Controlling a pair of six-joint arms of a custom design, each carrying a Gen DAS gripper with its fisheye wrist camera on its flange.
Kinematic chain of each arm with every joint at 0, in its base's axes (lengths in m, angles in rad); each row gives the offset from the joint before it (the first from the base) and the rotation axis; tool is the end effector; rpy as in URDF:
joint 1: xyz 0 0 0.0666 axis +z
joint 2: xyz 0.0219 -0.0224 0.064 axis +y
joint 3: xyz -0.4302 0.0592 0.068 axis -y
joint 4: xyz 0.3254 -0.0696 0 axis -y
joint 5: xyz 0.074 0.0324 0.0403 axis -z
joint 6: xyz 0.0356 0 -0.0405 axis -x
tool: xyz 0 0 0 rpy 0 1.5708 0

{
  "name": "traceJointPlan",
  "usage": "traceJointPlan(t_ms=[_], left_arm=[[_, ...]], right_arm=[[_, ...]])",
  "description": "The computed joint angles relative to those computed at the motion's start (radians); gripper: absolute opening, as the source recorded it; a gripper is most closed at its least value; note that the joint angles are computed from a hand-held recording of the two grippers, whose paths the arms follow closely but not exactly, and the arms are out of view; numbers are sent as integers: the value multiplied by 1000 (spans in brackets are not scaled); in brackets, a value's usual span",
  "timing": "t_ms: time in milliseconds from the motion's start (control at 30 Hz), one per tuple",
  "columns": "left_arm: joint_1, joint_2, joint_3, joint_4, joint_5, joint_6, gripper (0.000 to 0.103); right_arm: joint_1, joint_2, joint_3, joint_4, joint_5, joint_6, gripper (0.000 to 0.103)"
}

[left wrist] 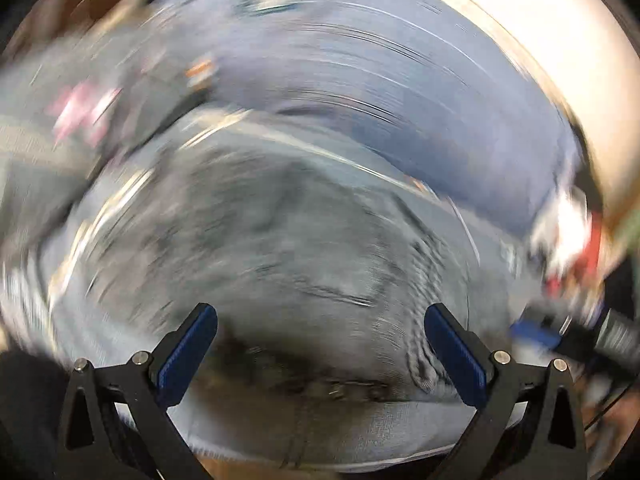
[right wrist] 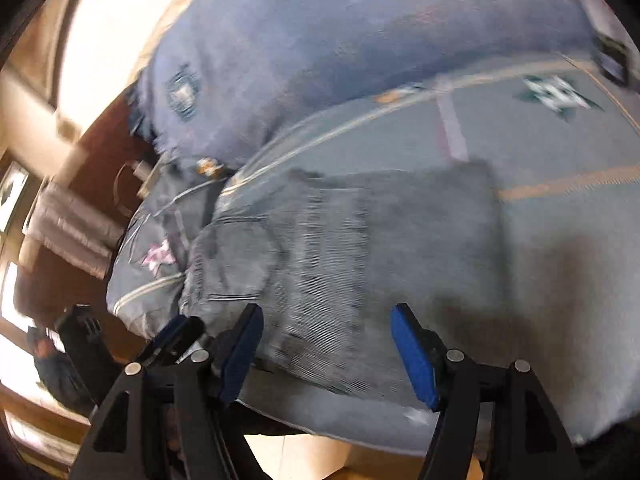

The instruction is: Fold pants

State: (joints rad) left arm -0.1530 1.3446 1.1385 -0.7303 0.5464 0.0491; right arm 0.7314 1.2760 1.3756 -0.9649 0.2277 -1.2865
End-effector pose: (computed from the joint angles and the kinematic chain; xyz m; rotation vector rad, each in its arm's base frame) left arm 0.3647 -0.0754 0.4143 0.3540 2.4467 -0.7678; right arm 0.2706 0.2316 0.5115 0.7889 2.3837 0.6288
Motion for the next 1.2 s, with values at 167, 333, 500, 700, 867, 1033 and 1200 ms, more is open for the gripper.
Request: traceJointPlan(t_ms=[167, 333, 500, 700, 867, 1033, 1200], left_arm=[[155, 112, 60, -41, 96, 175, 103], [190, 223, 110, -86, 158, 263, 103], [177, 255, 153, -61, 174, 339, 102], [179, 282, 179, -35, 173, 391, 81], [207, 298, 169, -65, 162, 381, 33], [212, 298, 171, -70, 159, 388, 21], [197, 271, 179, -67, 122, 357, 12]], right_arm=[[-25, 149, 94, 74, -144, 131, 70], [-31, 229, 135, 142, -215, 175, 70], [-39, 281, 176, 153, -259, 182, 70], [-43, 403, 313, 190, -356, 239, 70], [-45, 453, 307, 195, -411, 208, 71], [-47, 423, 212, 328, -420, 171, 71], [-45, 401, 155, 400, -410, 157, 71]])
